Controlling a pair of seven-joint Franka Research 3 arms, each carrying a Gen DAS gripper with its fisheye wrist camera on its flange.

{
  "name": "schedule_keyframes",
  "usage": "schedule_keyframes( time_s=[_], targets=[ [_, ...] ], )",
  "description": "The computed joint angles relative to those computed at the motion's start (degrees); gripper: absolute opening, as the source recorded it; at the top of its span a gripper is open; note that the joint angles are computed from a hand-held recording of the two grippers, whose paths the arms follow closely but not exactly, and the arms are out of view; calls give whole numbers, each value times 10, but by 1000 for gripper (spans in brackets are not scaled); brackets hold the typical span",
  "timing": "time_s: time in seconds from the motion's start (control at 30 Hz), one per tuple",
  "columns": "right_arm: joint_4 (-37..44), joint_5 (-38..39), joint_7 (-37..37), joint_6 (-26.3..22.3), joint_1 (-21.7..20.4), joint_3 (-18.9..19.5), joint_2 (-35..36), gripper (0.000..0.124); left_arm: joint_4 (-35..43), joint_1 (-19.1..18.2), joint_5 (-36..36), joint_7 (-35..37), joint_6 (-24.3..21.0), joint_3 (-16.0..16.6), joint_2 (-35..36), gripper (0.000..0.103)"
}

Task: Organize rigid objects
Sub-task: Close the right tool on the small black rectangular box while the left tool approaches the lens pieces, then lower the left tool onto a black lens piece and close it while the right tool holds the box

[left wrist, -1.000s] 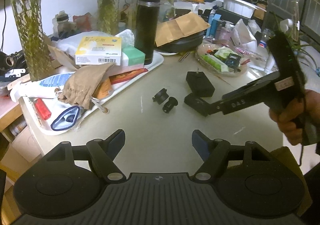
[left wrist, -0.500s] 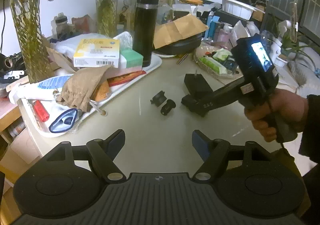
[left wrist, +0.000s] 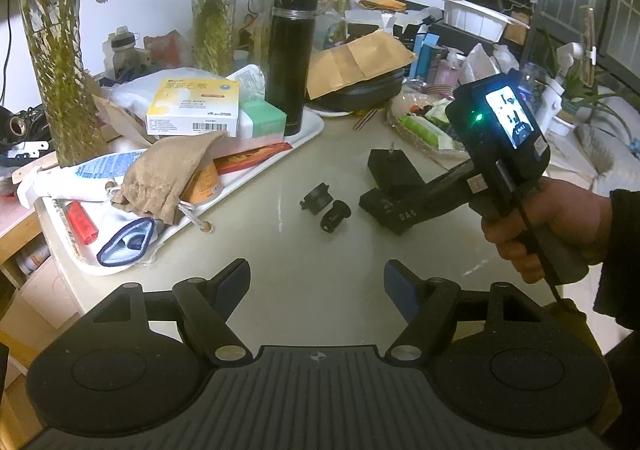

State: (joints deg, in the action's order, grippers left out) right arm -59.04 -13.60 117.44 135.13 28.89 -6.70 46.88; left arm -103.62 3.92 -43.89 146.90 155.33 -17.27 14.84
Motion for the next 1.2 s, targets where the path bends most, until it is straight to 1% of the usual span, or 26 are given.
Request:
schedule_keyframes(
  time_s=[0.07,0.13,0.17,0.23,0.3,0.4,0.63,0.8,0.97,1.1,1.2],
  targets=[
    [-5,22,3,5,-12,12,-2,46,0,0,2,-1,0,1,0,73],
    [-15,35,3,14,-17,17,-7,35,0,-1,3,-3,0,0,0,73],
    [-18,41,1,15,-20,20,-9,34,0,0,2,-3,0,0,0,73],
    [-7,39,3,-3,-14,15,-6,34,1,0,4,-3,-1,0,1,73],
    [-23,42,3,5,-14,17,-19,34,1,-2,9,-7,-1,1,1,73],
    [-45,41,2,4,-11,18,-41,34,4,0,8,-6,-4,0,2,73],
    [-156,27,21,45,-4,21,-129,34,19,-3,35,-12,-9,0,12,73],
    [-233,0,44,76,4,22,-189,34,34,-2,58,-2,-10,-5,24,73],
    [-320,-44,104,104,9,18,-252,34,59,-1,84,10,-8,-12,44,73],
    [-377,-72,153,115,1,26,-296,34,82,-1,114,27,0,-21,66,73],
    [-409,-92,182,115,-8,36,-324,34,100,4,129,46,11,-35,86,73]
  ],
)
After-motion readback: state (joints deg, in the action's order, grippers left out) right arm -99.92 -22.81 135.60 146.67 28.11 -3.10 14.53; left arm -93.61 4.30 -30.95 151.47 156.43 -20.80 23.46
